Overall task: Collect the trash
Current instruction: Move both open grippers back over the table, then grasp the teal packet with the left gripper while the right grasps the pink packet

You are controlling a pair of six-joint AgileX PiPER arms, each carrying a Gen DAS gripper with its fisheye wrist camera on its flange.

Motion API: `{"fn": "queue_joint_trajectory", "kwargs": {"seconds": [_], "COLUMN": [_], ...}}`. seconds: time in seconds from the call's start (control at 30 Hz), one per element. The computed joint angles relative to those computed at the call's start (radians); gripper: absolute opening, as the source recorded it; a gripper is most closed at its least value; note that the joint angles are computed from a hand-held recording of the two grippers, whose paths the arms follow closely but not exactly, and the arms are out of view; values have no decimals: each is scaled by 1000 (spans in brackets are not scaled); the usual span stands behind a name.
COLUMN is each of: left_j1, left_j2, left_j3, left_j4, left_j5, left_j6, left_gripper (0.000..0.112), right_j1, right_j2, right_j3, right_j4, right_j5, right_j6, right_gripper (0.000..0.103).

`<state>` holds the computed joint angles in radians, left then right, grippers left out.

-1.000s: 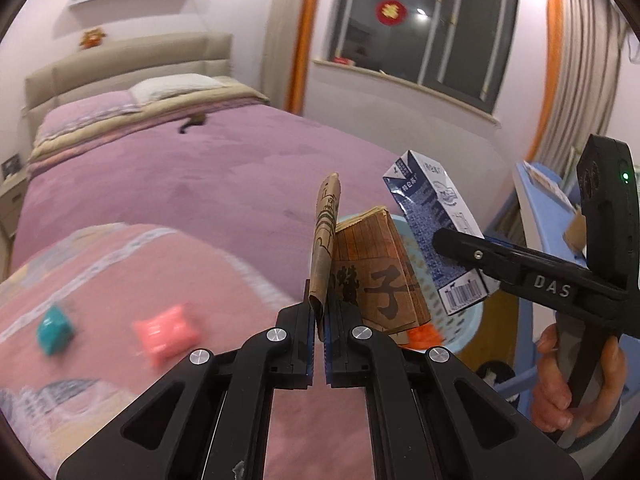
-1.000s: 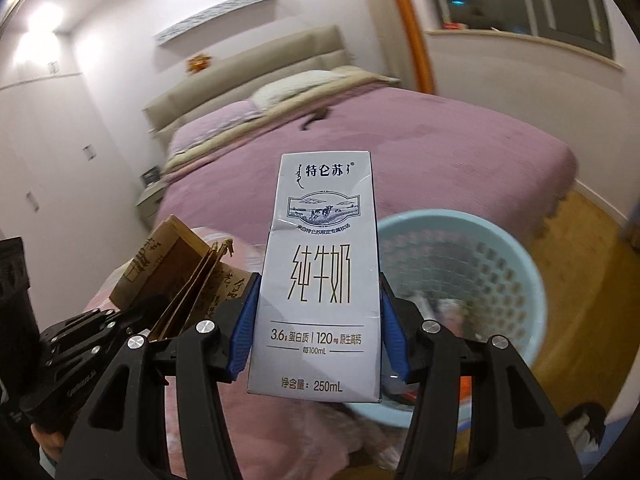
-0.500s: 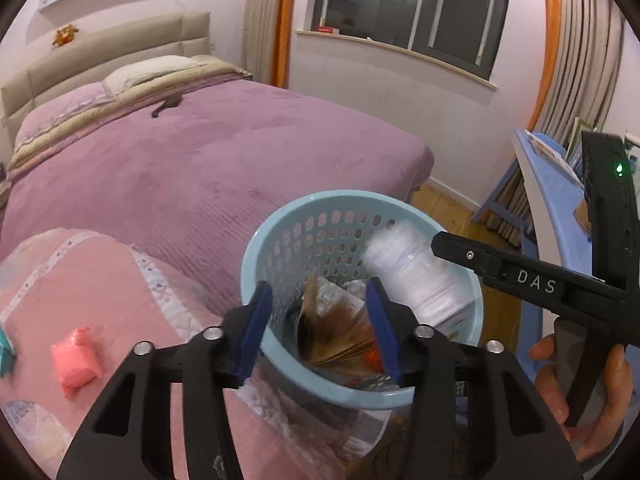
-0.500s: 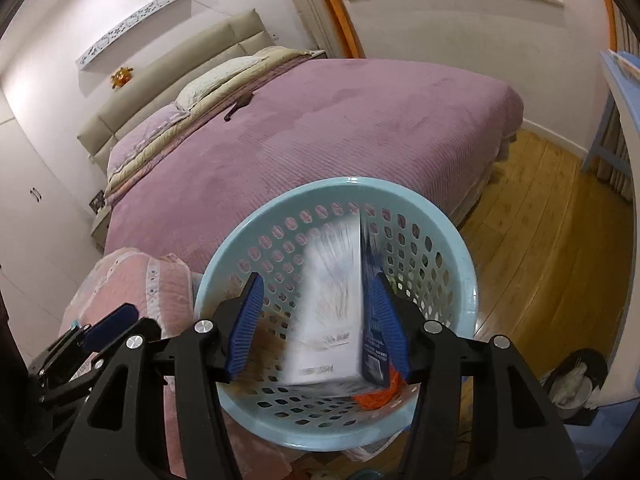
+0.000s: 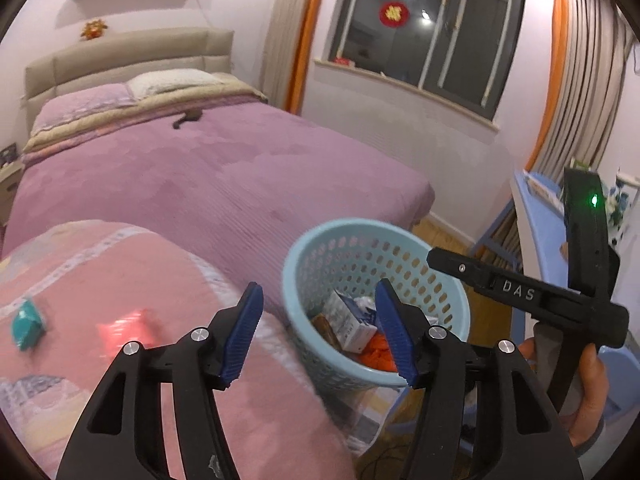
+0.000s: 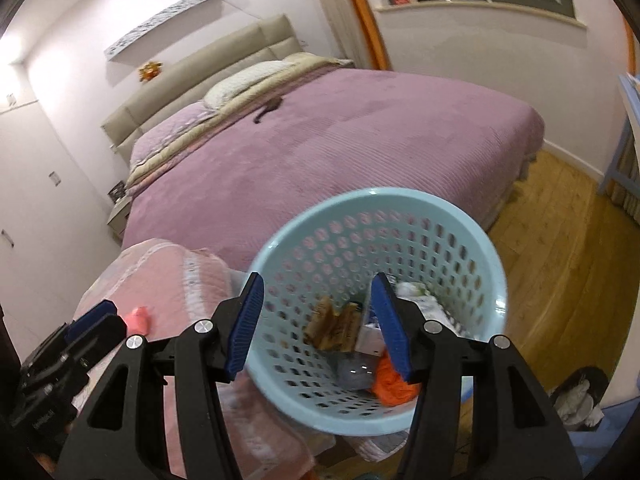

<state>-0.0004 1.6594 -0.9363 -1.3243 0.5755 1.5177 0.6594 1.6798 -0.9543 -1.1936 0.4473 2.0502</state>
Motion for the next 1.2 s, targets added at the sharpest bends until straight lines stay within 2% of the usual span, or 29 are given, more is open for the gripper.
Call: {"fn": "queue_joint_trajectory", "kwargs": {"seconds": [0.2, 0.3, 0.5, 0.6, 0.67, 0.77, 0.87, 0.97, 1.07, 1.2], "left_j1": [191, 304, 501, 566, 596, 621, 637, 614, 569, 496], "left_j2": [-78, -76, -8, 60, 115, 205, 297, 352, 373, 415], "left_j3": [25, 10, -53, -116, -164, -246, -333, -375, -383, -457], "left_j4": [-15, -13, 1, 25, 53, 119, 200, 272, 306, 409], "left_j5": [93, 148, 192, 191, 186, 187, 223, 218, 147, 74], "left_j6": [49, 50, 44, 13, -16, -85, -162, -191, -211, -368], "left_gripper": [57, 64, 68, 68, 68, 68, 68, 68, 68, 68], "right_j1": [108, 150, 214, 242, 246, 259, 284, 290, 282, 259], "right_j2": [52, 93, 221, 296, 342, 413, 481, 541, 576, 610], "right_j3": [-147, -223, -399, -495, -552, -641, -726, -795, -821, -855], "right_j4": [49, 57, 94, 120, 175, 264, 319, 404, 475, 600], "right_j5": [80, 97, 117, 130, 120, 125, 160, 152, 132, 92], "right_j6": [-114, -160, -280, -343, -407, -516, -604, -696, -755, -854], "right_gripper": [53, 53, 52, 44, 44, 44, 44, 44, 44, 44]}}
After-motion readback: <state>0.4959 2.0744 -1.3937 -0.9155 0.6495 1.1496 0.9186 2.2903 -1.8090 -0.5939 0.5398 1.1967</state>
